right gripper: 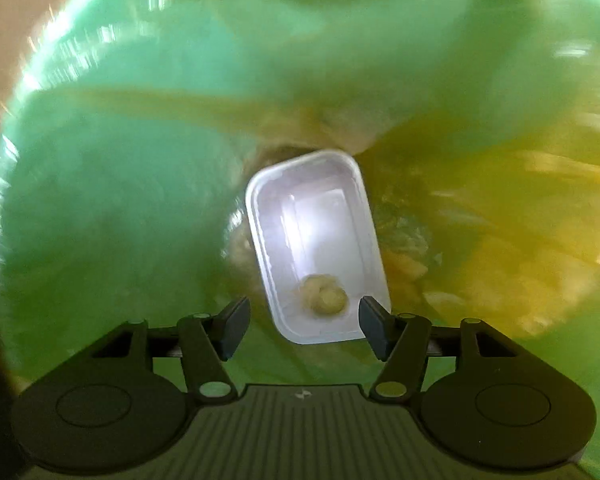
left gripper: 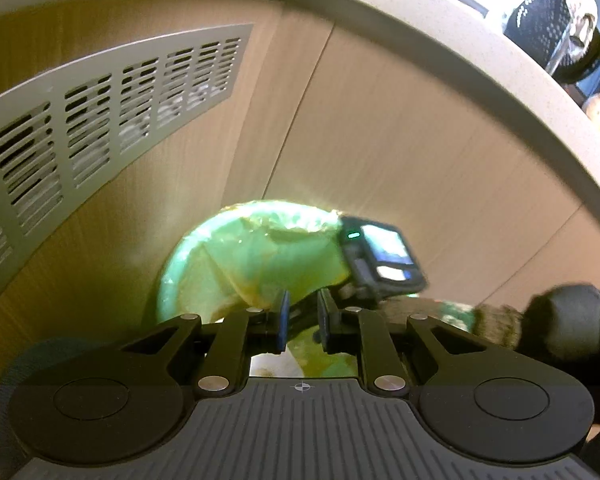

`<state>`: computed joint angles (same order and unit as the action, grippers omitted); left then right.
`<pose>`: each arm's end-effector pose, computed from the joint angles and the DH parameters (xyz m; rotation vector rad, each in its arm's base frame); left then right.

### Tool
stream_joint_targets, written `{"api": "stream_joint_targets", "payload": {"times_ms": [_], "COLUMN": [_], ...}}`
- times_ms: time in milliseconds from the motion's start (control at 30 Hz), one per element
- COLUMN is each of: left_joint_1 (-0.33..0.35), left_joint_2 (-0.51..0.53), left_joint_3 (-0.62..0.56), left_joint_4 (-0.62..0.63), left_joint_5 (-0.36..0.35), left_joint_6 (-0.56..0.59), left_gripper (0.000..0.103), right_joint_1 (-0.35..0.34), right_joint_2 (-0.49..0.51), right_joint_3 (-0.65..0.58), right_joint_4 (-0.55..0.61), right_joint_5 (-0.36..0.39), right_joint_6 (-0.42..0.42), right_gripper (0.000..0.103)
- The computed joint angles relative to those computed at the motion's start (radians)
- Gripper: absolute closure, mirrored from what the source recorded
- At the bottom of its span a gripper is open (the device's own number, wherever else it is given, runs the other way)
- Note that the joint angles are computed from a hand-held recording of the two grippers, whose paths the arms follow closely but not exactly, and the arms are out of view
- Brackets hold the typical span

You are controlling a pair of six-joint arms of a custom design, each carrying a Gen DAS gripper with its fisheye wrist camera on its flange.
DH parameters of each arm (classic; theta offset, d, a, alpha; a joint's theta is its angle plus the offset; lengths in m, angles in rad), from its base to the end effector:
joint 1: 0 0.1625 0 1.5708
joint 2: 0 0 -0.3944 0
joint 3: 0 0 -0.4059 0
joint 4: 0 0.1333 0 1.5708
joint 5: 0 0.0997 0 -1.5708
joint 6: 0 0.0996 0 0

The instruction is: Collect trash

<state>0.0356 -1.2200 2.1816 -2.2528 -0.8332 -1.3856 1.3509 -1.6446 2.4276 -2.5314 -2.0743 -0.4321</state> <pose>-0.4359 -0.2159 0.1016 0.3387 2.6085 -0.9682 0.0020 -0.3818 0.2012 0.2169 -2.6012 0.0051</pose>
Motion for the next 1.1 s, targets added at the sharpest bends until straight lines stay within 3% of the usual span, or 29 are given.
{"api": "stream_joint_targets", "payload": {"times_ms": [167,300,433,500,600,667,767,867,933,1100], "left_joint_1": [0.004,-0.021,-0.062,-0.087,-0.132,-0.16,-0.204,-0.228,-0.227,-0.234], "left_joint_2": [0.0,0.009,0.028,0.03,0.024,0.011,-0.027,-0.057,-0.059,0.021], "left_joint_3": [0.03,0.004,-0.037,-0.075,-0.201,-0.281,-0.375,-0.474,-0.56,-0.837], "left_joint_4": [-0.071,-0.018,-0.037,-0.026,0.244,0.453,0.767,1.082,1.291,1.809], "left_joint_5": [0.021,0.045,0.091,0.123,0.198,0.254,0.334,0.375,0.364,0.225], "left_joint_6": [-0.015,0.004,0.077,0.109,0.019,-0.086,-0.328,-0.573,-0.681,-1.016], "left_gripper": [0.085,0.085,0.085,0.085,0.085,0.085,0.085,0.085,0.085,0.085], "right_joint_1": [-0.007,0.011,0.118,0.194,0.336,0.473,0.661,0.812,0.898,1.049], "right_joint_2": [-0.242,-0.465,-0.632,-0.698,-0.733,-0.679,-0.58,-0.469,-0.38,-0.174], "right_joint_3": [0.039,0.102,0.139,0.142,0.139,0.113,0.021,-0.061,-0.126,-0.28], "right_joint_4": [0.078,0.096,0.039,-0.006,-0.118,-0.21,-0.225,-0.264,-0.298,-0.36], "right_joint_5": [0.09,0.134,0.107,0.096,0.058,-0.028,-0.107,-0.127,-0.118,-0.079], "right_joint_6": [0.039,0.006,-0.076,-0.126,-0.159,-0.13,-0.058,-0.034,-0.032,-0.041], "right_gripper": [0.039,0.039,0.039,0.033,0.027,0.026,0.026,0.022,0.019,0.019]}}
